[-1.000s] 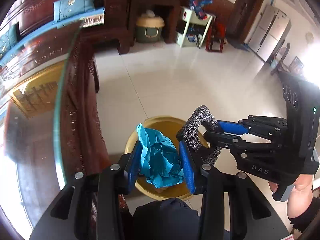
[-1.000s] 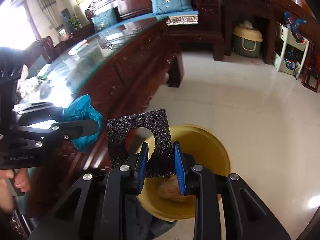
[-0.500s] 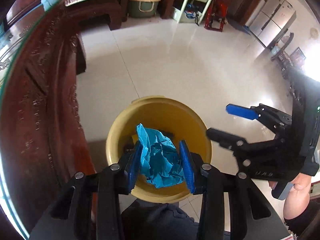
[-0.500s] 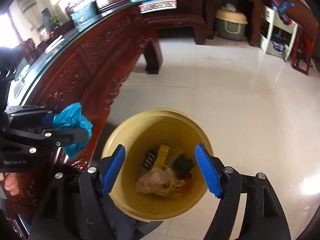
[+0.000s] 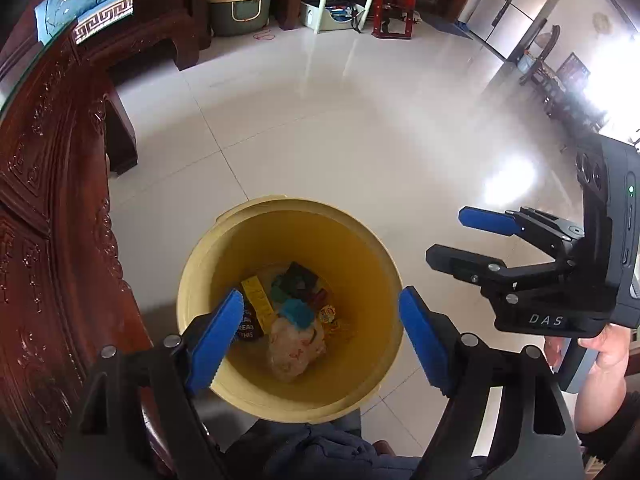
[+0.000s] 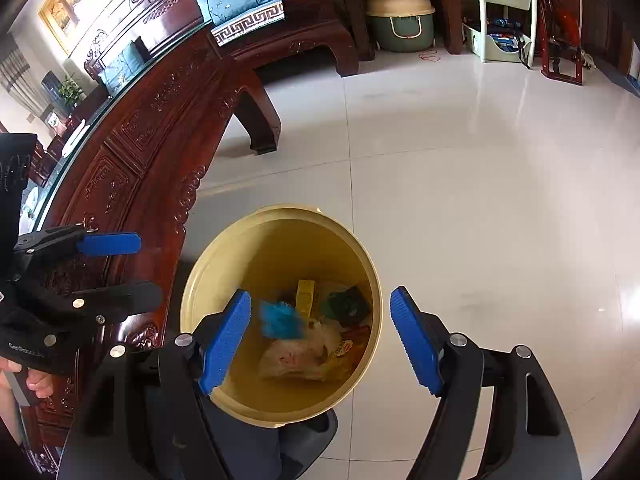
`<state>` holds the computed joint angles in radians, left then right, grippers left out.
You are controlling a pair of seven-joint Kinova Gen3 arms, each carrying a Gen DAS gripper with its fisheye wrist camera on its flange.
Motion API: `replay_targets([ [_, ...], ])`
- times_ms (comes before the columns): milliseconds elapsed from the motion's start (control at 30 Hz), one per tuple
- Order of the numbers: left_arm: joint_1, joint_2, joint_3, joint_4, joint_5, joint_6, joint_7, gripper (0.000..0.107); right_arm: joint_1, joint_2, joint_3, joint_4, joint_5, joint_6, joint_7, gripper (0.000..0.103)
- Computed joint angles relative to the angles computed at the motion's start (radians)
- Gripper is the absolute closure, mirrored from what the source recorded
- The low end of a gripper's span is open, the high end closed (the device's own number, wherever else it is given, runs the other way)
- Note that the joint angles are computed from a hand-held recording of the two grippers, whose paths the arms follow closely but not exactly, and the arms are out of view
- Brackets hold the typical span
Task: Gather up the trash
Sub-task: 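Open the left tool to drop the teal paper into the bucket, then move both tools back over the table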
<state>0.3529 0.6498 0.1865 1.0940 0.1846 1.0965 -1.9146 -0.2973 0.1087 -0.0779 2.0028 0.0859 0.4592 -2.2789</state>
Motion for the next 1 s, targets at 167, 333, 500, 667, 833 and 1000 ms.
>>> replay_targets([
  [167, -0.042, -0.079, -0.001, 0.085, 0.032, -0.079, 0.009, 0.028, -0.017, -0.01, -0.015, -0.022, 0.005, 0.004, 0.013, 0.033],
  [333, -0.139, -0.234, 0.013, 0.249, 0.119, -0.228, -0.032, 0.016, -0.03, -0.027, -0.044, -0.038, -0.025, -0.049, 0.071, 0.033],
  [500, -0.237, -0.422, -0.018, 0.436, 0.197, -0.359, -0.075, 0.01, -0.061, -0.013, -0.076, -0.11, -0.095, -0.059, 0.161, 0.032],
  [667, -0.322, -0.553, -0.093, 0.563, 0.247, -0.404, -0.068, 0.009, -0.174, 0.031, -0.081, -0.232, 0.01, -0.034, 0.117, 0.032],
  [833, -0.386, -0.646, -0.171, 0.649, 0.224, -0.437, -0.027, 0.009, -0.267, 0.092, -0.092, -0.372, 0.056, -0.01, 0.128, 0.027],
  [1000, -0.451, -0.686, -0.247, 0.685, 0.274, -0.429, -0.076, 0.008, -0.397, 0.18, -0.062, -0.545, 0.148, 0.06, 0.109, 0.021],
])
